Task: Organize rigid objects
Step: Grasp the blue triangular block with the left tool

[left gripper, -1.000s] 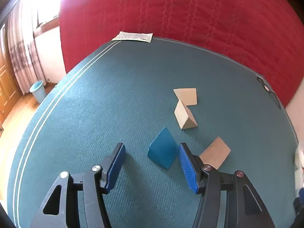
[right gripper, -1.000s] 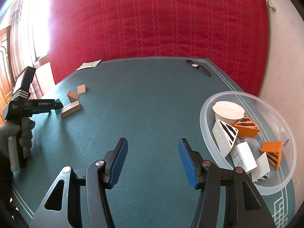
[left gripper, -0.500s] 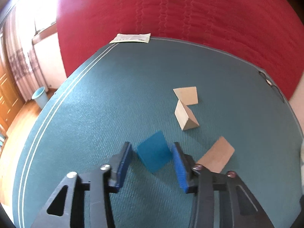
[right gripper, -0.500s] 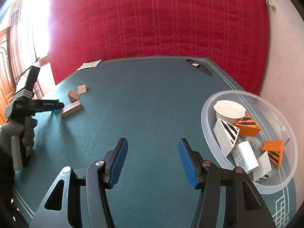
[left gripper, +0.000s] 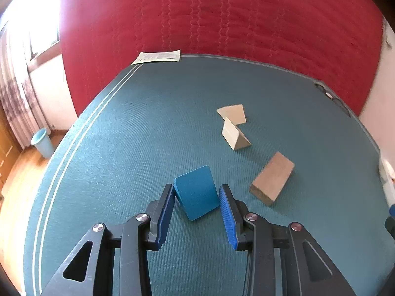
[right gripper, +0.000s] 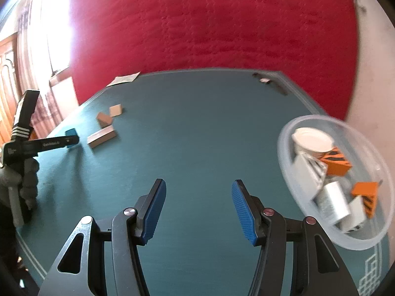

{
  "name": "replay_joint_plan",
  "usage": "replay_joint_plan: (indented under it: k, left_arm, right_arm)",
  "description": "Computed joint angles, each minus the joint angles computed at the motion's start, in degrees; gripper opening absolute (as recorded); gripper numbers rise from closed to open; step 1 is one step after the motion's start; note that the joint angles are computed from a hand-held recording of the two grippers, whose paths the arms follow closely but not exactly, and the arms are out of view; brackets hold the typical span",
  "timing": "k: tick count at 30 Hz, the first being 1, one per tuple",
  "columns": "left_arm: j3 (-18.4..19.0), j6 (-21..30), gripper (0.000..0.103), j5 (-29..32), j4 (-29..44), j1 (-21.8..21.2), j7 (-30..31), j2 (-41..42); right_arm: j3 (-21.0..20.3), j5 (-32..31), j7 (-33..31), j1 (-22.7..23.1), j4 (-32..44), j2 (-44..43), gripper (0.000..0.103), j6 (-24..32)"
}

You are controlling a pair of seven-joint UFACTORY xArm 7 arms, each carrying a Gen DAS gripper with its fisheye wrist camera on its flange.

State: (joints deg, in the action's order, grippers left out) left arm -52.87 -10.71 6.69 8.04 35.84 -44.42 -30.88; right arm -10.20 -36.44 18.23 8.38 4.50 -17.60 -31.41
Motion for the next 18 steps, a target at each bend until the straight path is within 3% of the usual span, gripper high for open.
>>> replay_joint_plan:
  k: [2, 5, 8, 13, 18]
  left_arm:
    - [0.8, 0.3, 0.039, 0.4, -0.4, -0.9, 0.6, -0.3]
    - [2.3, 0.9, 0.039, 0.7, -1.0, -2.3, 1.0, -0.8]
    - [4.4, 0.9, 0.039, 0.8, -2.0, -4.2, 1.3, -1.5]
    - [7.4, 0.5, 0.039, 0.7, -3.9, -7.3, 2.1, -2.7]
    - [11.3, -1.2, 0.039, -0.7, -5.3, -10.2, 3.4, -2.5]
  right_arm:
    - [-3.8, -7.3, 5.6, 3.0, 2.4, 1.7, 0.057, 1.3]
    - [-6.0, -17.2, 14.9, 5.3, 6.9, 5.3, 0.057, 2.1]
    - [-4.0, -22.8, 22.0, 6.9, 12.0, 9.5, 0.057, 2.8]
    - [1.2, -37.3, 38.8, 8.1, 23.8, 17.8, 0.057, 3.8]
    - [7.9, -36.6, 40.5, 8.0, 30.3, 22.6, 0.057, 6.8]
